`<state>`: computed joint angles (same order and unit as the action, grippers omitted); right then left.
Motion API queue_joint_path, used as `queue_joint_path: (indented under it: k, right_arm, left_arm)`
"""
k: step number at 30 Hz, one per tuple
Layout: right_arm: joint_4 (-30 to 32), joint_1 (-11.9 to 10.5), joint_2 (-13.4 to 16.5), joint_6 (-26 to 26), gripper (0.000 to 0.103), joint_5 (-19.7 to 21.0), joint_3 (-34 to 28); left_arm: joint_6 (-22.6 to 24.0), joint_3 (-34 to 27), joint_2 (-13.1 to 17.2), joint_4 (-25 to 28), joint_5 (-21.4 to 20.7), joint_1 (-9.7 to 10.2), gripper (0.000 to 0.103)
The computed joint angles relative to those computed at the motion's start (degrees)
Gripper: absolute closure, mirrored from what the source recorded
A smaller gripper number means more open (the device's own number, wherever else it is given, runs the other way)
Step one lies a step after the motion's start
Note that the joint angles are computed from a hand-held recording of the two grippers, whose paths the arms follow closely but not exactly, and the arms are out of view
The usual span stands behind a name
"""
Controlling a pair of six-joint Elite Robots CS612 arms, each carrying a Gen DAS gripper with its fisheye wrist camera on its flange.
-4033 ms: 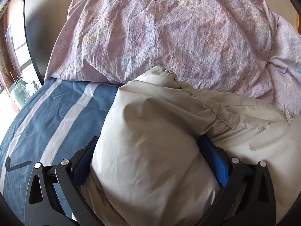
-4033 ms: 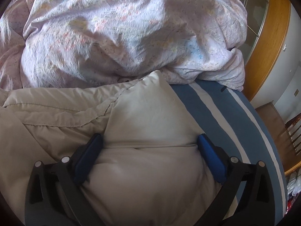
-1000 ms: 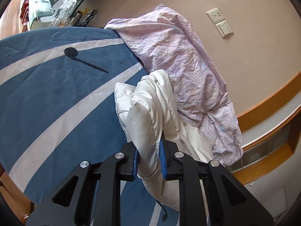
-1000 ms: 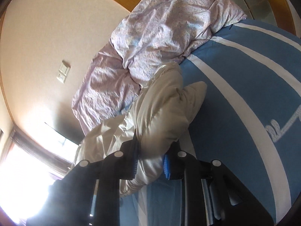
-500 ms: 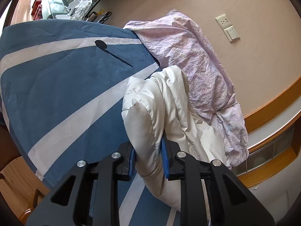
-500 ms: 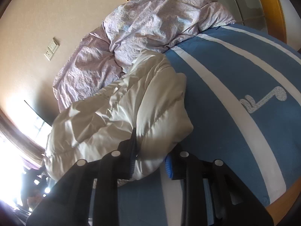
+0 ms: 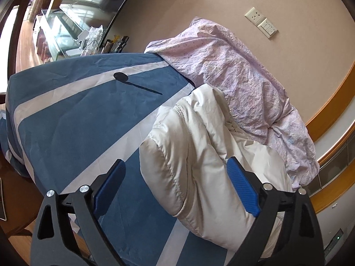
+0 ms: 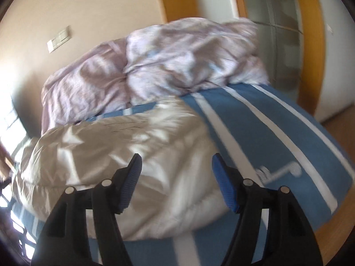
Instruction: Fold large clothes
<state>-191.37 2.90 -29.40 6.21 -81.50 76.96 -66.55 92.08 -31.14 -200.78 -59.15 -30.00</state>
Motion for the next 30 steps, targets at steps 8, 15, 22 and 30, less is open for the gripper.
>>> queue_joint_path:
  k: [8,15,22,30]
  right_arm:
    - [2.6,3.2,1.4,-9.8,0.037,1.7,-4.0]
    - [5.9,4.2,1.7,-10.7,0.042,2.5,-4.3]
    - [7.5,5.1,2.6,-11.8,0.044,2.9,-5.3]
    - [7.9,5.2,2.8,-11.2,0.047,4.5,-5.0]
  left_arm:
    - [0.1,0.0,0.3,0.3,-1.4,-0.13,0.01]
    - [-1.9,-1.1,1.4,-0.8,-5.7,0.67,0.01]
    - [-2.6,-2.2,2.2,-1.4,-6.9,0.95,0.01]
    - [-3.4,-3.4,2.9,-1.4,-8.4,1.25,0.012]
